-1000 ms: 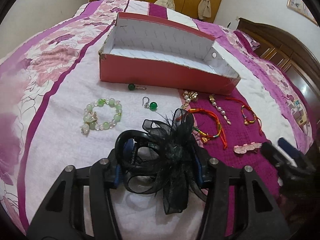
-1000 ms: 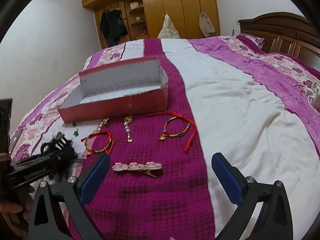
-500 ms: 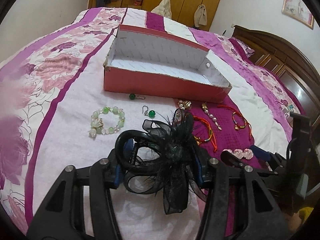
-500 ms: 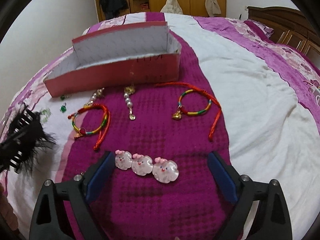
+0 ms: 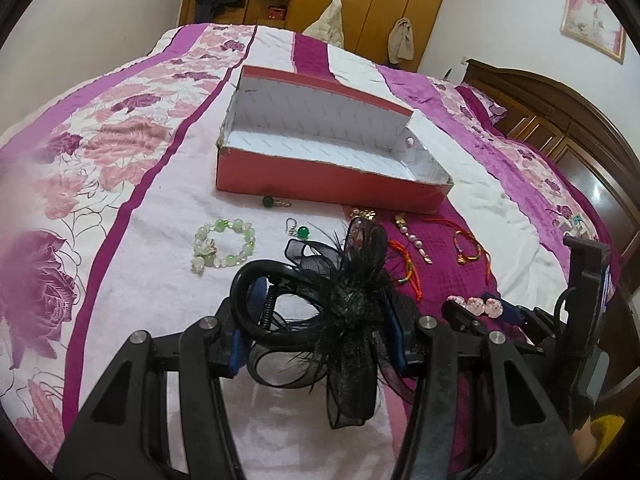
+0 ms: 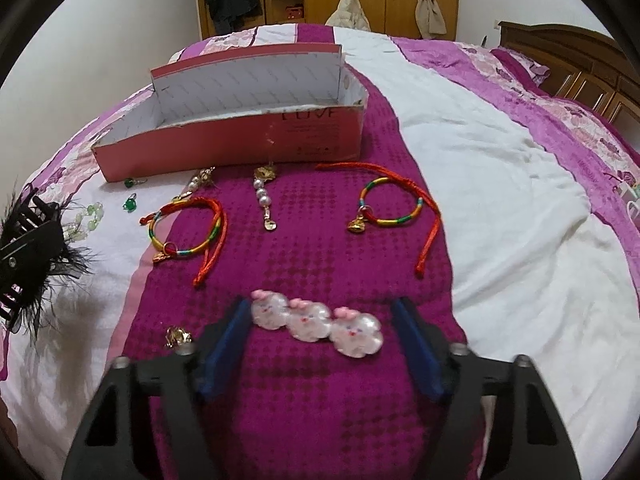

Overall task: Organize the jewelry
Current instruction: 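Carry both clips into the shoebox and open both grippers to release them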

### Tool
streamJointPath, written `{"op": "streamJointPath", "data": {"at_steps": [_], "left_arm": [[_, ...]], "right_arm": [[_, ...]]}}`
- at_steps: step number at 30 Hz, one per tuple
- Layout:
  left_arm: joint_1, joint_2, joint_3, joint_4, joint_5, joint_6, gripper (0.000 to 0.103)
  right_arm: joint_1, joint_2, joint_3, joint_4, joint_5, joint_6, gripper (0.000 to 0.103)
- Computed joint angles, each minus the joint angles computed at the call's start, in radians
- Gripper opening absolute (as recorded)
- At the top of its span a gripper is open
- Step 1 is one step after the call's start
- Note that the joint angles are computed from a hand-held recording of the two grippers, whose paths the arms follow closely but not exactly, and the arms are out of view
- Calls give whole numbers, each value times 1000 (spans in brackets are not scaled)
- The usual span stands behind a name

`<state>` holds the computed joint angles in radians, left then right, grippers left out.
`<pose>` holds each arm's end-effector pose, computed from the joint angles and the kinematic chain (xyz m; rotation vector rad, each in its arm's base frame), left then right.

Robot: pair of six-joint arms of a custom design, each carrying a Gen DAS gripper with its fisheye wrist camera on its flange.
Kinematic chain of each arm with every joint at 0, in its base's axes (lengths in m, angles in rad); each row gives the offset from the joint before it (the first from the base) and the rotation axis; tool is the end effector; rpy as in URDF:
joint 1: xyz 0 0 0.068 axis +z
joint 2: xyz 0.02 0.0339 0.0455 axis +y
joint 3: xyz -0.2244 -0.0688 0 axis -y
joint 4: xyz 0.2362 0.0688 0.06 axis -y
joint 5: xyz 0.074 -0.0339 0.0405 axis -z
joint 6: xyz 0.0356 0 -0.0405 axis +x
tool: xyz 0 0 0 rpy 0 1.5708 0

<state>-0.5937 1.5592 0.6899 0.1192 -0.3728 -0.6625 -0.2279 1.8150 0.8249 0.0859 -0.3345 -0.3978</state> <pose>0.2510 -0.1538 0.1231 -0.2632 2.2539 -0.2330 0.3149 -0.0610 0.0821 -0.3445 2.3868 0.1302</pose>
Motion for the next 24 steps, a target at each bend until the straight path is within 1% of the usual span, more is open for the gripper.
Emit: {"op": "streamJointPath", "data": {"at_steps": [7,13,16,17,19,24], "left_arm": [[-42,-55,-11,-37,-42,-2,46],[-61,-100,14,-95,-72,10,46],[-54,-124,38,-128,-90,24,46],[-50,-128,49,-136,-94,32,46],[-40,-129,75,-152,-103,51,46],[8,-105,148,-172,-76,97,46]], "right_arm": [[-39,-57,-14,-41,-64,-12,61],[-65,-193,-49,-106,-119,-32,61],[-80,-230,-22,-172,-167,-25,61],[-84,-236,-14,-186,-179,-23,58],[-84,-241,25,-230,-200,-17,58],[-83,-260,85,-274,-252,7,58]]}}
